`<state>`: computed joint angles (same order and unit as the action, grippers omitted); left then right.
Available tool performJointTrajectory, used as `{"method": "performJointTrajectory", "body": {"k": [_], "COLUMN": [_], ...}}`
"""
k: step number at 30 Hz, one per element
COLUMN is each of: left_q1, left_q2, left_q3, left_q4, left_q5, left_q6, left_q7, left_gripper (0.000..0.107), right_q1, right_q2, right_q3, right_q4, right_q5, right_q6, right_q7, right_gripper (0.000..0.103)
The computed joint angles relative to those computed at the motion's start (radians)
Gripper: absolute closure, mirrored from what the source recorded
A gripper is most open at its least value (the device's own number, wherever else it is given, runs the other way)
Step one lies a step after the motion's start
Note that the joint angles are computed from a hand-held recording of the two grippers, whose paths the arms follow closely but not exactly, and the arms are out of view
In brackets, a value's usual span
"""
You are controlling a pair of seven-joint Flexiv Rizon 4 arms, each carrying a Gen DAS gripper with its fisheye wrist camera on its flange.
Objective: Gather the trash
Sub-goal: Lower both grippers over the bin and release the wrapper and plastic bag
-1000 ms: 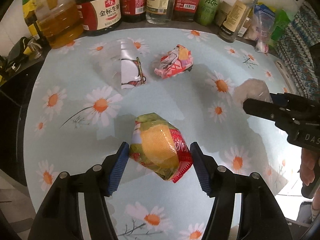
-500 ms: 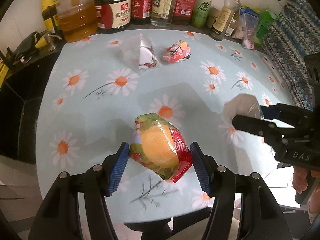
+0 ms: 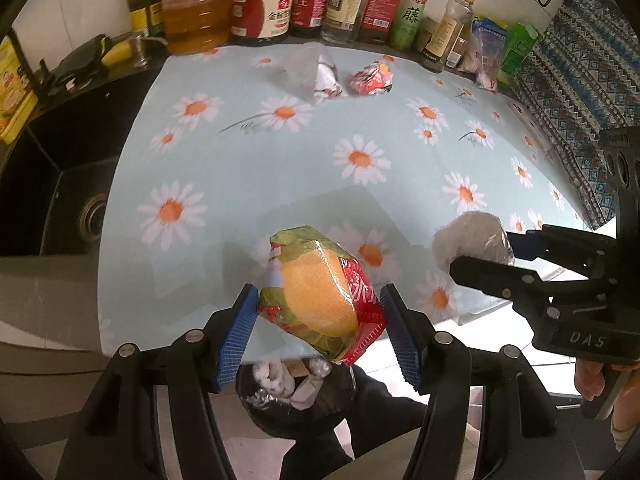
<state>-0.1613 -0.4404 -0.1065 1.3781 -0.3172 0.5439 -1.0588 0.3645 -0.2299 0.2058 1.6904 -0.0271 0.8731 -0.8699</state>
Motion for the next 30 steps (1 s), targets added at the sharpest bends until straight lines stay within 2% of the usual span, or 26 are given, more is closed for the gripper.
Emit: {"method": "performJointTrajectory", "body": {"k": [16, 30], "left_q1": [0.065, 0.088], "left_q2": [0.128, 0.134], "left_q3": [0.030, 0.054], "left_q4": [0.232, 0.324], "left_q5": [-0.080, -0.050], "left_q6": [0.005, -0.050], "left_q7": [0.094, 0.091], "left_gripper": [0.046, 0.046], "right_q1": [0.085, 0.104], "right_q2": [-0.020, -0.067], "right_q3": [0.038, 0.060], "right_q4": [0.027, 0.019], "right_q5": [-0.007, 0.068], "right_q6": [0.014, -0.001], "right_q7": [0.117, 0.124], "right_gripper": [0.055, 0.054]}}
